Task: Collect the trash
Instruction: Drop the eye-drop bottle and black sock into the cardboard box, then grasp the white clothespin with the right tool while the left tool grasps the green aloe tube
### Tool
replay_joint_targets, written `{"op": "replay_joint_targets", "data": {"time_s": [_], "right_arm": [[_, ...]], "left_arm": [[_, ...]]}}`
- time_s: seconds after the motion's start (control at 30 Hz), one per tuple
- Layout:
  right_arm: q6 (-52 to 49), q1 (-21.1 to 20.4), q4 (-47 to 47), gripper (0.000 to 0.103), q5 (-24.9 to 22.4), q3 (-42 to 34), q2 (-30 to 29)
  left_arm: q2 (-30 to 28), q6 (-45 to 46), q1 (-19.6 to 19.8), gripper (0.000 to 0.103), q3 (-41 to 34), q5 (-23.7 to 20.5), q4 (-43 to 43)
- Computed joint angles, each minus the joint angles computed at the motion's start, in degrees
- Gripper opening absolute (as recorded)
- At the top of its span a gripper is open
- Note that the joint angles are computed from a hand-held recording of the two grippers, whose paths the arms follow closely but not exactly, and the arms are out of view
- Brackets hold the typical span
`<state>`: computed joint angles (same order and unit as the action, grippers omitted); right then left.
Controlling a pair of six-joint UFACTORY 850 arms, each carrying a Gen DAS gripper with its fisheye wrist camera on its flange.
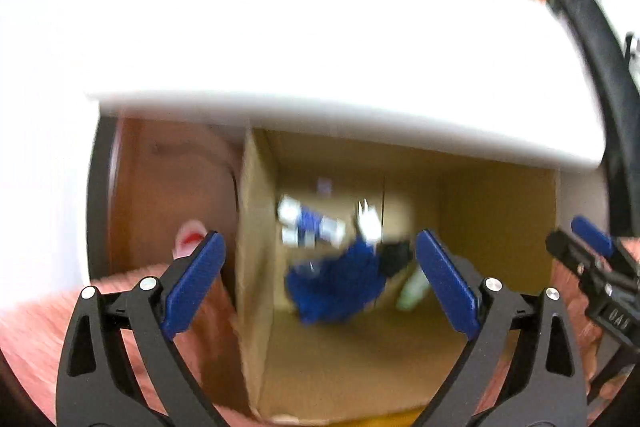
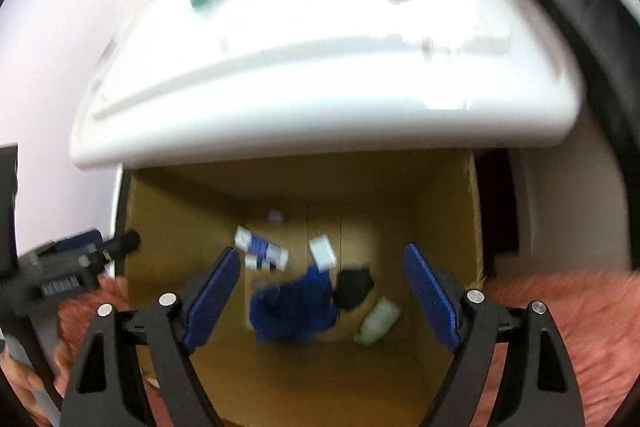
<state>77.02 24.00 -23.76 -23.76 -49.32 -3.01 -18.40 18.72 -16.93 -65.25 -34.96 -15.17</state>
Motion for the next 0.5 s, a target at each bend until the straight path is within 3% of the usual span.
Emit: {"op": "replay_joint_targets", "data": {"time_s": [0.07,0.27,0.43,0.5], "right_arm": [[2.4,-1.7,-5.0,0.085,-0.8,-1.8,0.2],[6.7,-9.8,-14.9,0.085,4.5,-10.5,-4.4],[-1.4,-12.9,-15.4,0.085,-4.4,-28.8,-19.5],[-4.5,-14.0,-14.0,0.08,-7.8,-34.6,-24.3]], "left_arm": [[-1.3,-3.1,0.0,0.094,-4.4,2.0,1.6],[-7.0,-3.1,0.6,0.094,-17.0,3.6,-3.6],[-8.3,-1.3,0.8,0.094,-18.4,6.5,-5.8],[-9.0,-2.4,1.0,0.094,-18.8,6.0,-4.5]]}}
